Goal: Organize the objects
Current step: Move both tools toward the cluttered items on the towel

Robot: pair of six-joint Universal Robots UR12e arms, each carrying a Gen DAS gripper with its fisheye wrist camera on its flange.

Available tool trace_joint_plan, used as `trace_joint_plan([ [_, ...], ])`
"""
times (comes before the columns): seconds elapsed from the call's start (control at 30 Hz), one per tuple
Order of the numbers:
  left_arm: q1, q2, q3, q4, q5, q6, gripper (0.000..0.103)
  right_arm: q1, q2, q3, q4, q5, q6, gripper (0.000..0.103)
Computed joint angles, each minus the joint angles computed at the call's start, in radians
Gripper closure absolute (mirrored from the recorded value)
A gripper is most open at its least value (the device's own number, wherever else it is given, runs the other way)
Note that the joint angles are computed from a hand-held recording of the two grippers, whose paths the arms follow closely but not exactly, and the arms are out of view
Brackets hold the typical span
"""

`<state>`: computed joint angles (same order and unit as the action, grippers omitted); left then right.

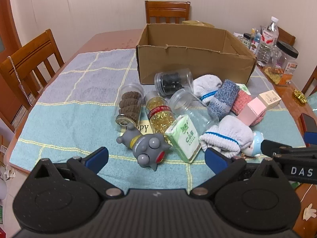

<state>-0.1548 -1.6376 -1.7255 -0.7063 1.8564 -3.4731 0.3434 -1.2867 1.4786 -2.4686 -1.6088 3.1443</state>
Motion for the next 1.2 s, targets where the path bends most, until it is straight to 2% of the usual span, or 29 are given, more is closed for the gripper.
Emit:
trace_joint_plan([
  [0.17,0.006,0.001,-0.005,0.003,-0.014,0.004,0.001,0.000,0.001,0.002,-0.003,0.000,-0.010,0.000],
  [0.3,0.003,-0.003,-0.004,-0.001,0.002,0.008,0.001,0.000,0.004,0.001,-0.006,0.004,-0.014,0.000],
  [0.5,0.004,-0.002,-0.031,0.071,0.004,0.076,0.001,0.000,0.007,0.005,-0.011,0.007,-0.034,0.000],
  [0.73,0.020,0.002,-0.048,0.100,-0.044,0.097,0.001,0.001,0.012,0.004,0.008,-0.004,-0.034,0.000],
  [1.0,0.033,0.002,-0.073,0.131,-0.063,0.152,0.001,0.000,0.020,0.019,-0.016,-0.002,-0.070,0.000],
  [1.2,0.045,0.006,-0.088,0.126,-0.059,0.170,0.001,0.001,0.032,0.021,0.015,-0.030,-0.089,0.000],
])
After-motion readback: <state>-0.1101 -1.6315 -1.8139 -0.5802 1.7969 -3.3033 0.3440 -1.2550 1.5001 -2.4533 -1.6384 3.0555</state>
